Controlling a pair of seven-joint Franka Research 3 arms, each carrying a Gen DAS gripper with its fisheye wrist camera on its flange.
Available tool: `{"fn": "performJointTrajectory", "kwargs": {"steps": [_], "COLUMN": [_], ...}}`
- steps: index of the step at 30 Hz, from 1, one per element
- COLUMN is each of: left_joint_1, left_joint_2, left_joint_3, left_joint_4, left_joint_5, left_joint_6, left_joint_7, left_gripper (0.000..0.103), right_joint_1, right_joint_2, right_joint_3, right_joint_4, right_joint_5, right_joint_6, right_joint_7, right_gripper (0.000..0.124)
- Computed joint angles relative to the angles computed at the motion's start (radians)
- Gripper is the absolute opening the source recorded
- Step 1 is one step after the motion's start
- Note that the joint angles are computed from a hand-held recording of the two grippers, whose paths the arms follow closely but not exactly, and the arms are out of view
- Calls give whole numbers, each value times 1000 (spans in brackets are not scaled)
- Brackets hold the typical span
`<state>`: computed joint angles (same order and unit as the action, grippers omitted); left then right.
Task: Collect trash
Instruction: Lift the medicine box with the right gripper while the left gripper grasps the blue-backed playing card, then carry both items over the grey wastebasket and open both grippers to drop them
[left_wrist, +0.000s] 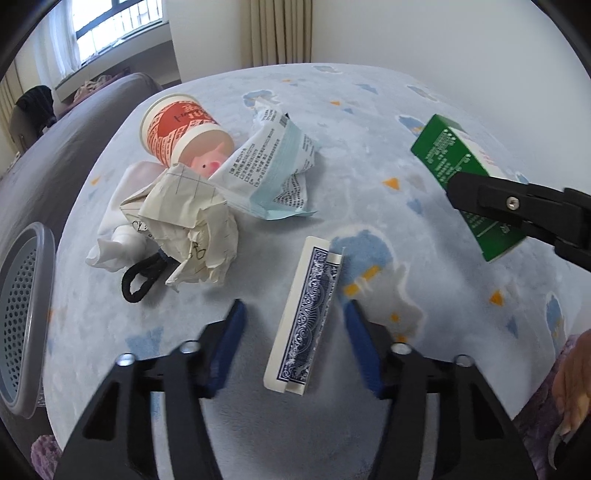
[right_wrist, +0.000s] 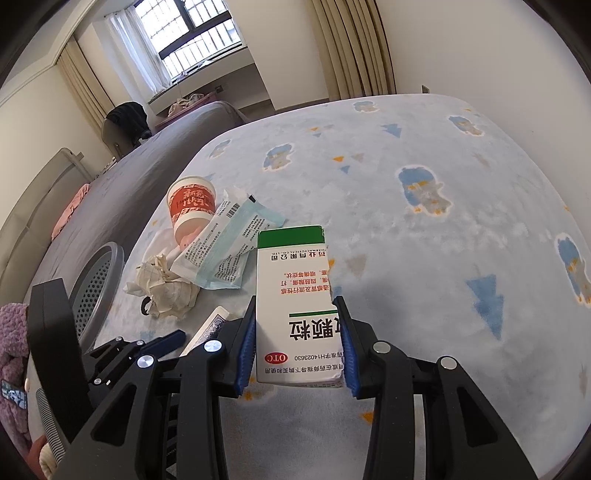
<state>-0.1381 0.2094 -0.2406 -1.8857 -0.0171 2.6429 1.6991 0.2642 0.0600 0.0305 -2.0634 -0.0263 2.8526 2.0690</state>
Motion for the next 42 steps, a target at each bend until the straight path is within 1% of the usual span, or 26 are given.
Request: {"fn": "performJointTrajectory", "kwargs": {"steps": [2, 4, 8, 12, 17, 20, 26, 29, 31, 34, 37, 42], "left_joint_1": [9, 20, 21, 20, 31, 33, 56, 66, 70, 81, 88, 116], "left_joint_2": [-5, -16, -61, -102, -175, -214, -307, -341, -359, -372, -364, -302], "left_joint_3": [-14, -27, -22, 0, 34, 60, 117, 151, 175, 203, 230, 253], "left_joint_4": [-3, -14, -56, -81, -133, -170, -241, -267, -283, -301, -295, -242], "left_joint_5": [-33, -81, -131, -155, -211, -189, -119, -129, -153, -176, -219, -313], "left_joint_6": [-5, -4, 11, 26, 45, 64, 98, 109, 121, 135, 127, 121], "left_joint_7": [40, 90, 138, 132, 143, 116, 33, 34, 46, 63, 103, 201], "left_gripper": [19, 17, 17, 17, 17, 17, 17, 17, 17, 17, 17, 17], "right_joint_1": [0, 2, 5, 12, 22, 31, 67, 90, 105, 134, 164, 206], "right_joint_2": [2, 4, 4, -7, -33, -38, -25, -19, -10, 18, 51, 122], "right_joint_3": [0, -1, -1, -1, 13, 31, 56, 61, 68, 72, 69, 55], "right_joint_4": [2, 5, 6, -4, -32, -31, 23, 58, 79, 123, 172, 265], "right_joint_5": [1, -6, -12, -50, -103, -94, -98, -141, -137, -155, -164, -158], "right_joint_6": [-1, -1, -1, -3, 10, 13, 18, 11, 5, -17, -48, -96], "right_joint_7": [0, 6, 13, 53, 111, 98, 60, 73, 67, 75, 86, 103], "right_gripper": [38, 38, 38, 38, 38, 38, 38, 38, 38, 38, 38, 38]}}
